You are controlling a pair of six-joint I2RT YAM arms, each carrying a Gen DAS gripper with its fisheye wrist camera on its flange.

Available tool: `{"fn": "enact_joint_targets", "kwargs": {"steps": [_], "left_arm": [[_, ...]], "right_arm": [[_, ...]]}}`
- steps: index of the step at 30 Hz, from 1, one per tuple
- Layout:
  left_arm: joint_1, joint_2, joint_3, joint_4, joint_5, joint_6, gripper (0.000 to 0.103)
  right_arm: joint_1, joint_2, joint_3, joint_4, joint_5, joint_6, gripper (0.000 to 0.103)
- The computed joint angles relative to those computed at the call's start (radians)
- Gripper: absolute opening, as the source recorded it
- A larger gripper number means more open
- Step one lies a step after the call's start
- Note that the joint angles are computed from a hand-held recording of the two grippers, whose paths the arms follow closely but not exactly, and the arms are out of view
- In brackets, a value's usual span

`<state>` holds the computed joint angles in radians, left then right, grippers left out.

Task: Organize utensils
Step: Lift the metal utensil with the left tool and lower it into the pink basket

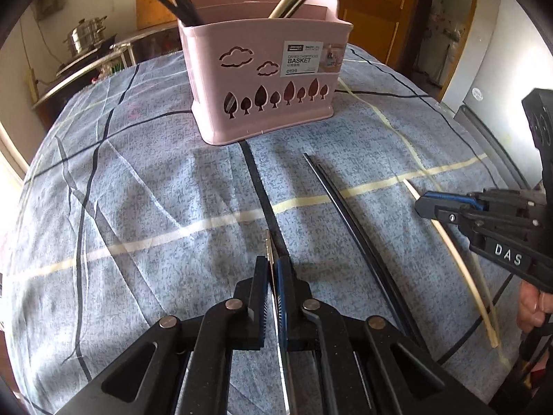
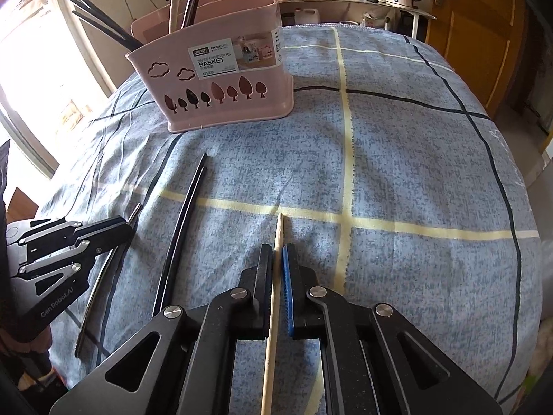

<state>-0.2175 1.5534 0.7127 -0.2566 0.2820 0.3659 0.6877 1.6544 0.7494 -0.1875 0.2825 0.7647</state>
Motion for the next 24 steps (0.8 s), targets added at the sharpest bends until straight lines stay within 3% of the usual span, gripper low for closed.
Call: {"fn": "enact_joint_targets", "kwargs": {"steps": [16, 24], "left_arm": [[0.104, -0.166, 0.146, -0.183, 0.194, -0.017, 0.004], [0.128, -0.178, 0.256, -0.211, 0.236, -0.044, 0.004]], "right_arm": [[0.044, -0.233, 0.047, -0.086, 0.119, -0.045, 0.005], [0.037, -0.286, 0.120, -0.127, 0.186, -0.107, 0.005]]}}
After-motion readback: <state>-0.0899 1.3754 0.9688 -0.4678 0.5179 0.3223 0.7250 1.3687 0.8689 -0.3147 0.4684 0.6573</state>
